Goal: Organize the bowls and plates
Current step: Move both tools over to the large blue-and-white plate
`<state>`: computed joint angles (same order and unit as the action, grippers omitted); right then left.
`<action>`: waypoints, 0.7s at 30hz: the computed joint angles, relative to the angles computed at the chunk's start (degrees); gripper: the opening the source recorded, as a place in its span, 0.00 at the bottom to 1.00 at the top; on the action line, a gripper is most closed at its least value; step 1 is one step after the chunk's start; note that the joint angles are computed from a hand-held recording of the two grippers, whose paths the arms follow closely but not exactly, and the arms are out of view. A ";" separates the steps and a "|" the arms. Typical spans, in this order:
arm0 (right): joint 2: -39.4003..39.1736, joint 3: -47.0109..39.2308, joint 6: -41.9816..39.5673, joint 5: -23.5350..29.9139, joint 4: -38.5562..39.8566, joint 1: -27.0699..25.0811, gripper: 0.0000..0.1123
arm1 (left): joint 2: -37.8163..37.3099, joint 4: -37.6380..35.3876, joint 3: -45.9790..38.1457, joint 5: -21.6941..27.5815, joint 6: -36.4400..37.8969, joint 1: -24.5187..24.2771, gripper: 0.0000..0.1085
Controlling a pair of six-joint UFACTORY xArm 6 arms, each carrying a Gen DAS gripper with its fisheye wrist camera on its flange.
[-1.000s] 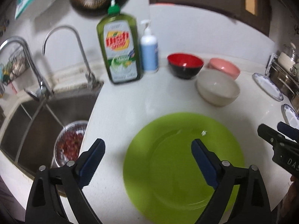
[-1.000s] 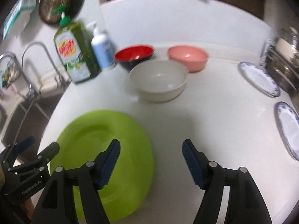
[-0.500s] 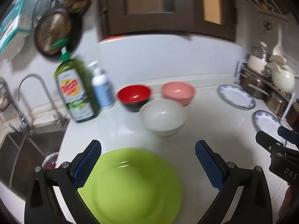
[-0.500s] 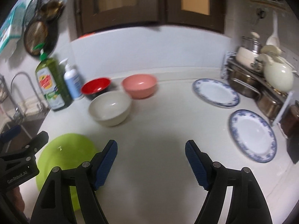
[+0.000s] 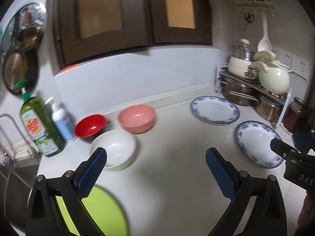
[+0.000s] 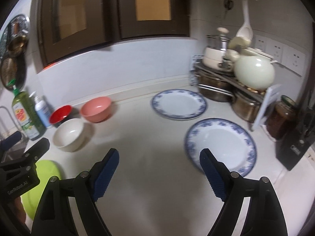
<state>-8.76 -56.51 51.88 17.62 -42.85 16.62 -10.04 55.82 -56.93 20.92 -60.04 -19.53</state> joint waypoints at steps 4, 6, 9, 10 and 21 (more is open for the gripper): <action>-1.05 0.85 -1.72 0.02 1.31 -3.47 0.76 | 4.74 0.72 -4.90 0.65 -0.18 -2.78 0.94; -0.94 0.83 -2.70 -0.16 2.01 -5.13 0.75 | 7.41 0.71 -7.75 1.43 0.26 -4.05 0.94; -0.52 0.63 -4.16 -0.59 2.77 -7.57 0.76 | 11.34 -0.88 -11.89 2.06 1.84 -5.57 0.94; -0.10 0.40 -4.92 -0.88 3.31 -8.40 0.75 | 12.68 -1.98 -13.23 2.28 2.90 -6.00 0.94; 3.54 -0.93 -5.60 -1.05 5.61 -15.23 0.75 | 25.71 -11.21 -26.10 4.24 14.07 -9.86 0.94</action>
<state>-5.22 -57.44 46.28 16.56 -37.23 1.39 15.67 44.61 -83.03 25.16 -45.97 -29.39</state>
